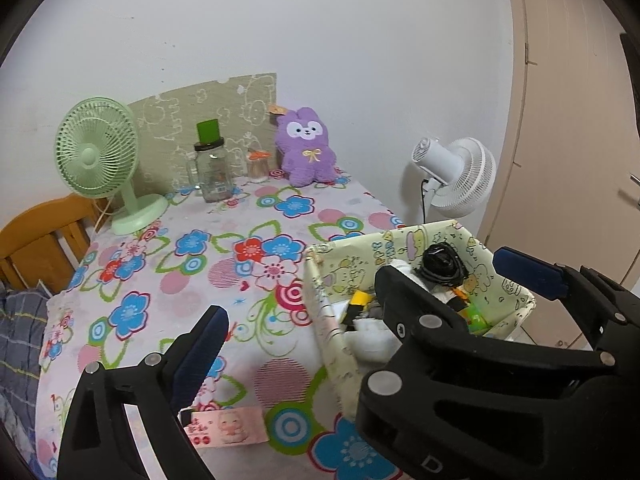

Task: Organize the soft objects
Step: 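Withdraw both tools from the box toward the pink wipes pack on the bed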

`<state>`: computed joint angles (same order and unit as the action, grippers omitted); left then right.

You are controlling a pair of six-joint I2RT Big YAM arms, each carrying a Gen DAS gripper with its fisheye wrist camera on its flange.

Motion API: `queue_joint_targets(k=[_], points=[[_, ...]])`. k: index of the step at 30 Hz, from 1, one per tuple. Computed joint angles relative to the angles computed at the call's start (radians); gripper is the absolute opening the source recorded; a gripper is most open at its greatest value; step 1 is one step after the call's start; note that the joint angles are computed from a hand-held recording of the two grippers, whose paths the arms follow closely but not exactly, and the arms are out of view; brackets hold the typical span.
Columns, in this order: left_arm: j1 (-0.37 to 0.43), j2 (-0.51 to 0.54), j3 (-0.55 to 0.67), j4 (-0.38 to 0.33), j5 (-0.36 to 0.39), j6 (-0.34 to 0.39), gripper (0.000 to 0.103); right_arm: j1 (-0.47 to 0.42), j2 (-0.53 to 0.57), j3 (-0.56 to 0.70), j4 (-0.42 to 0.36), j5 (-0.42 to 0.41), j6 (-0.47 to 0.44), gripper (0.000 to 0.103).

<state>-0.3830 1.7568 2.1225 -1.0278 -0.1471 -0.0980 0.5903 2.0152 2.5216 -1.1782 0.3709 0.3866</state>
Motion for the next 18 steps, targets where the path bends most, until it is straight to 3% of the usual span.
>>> queue_joint_targets(k=[18], points=[[0.067,-0.127,-0.192,0.064,-0.007,-0.004,0.101,0.08,0.053,0.065,-0.001,0.012,-0.029,0.089]])
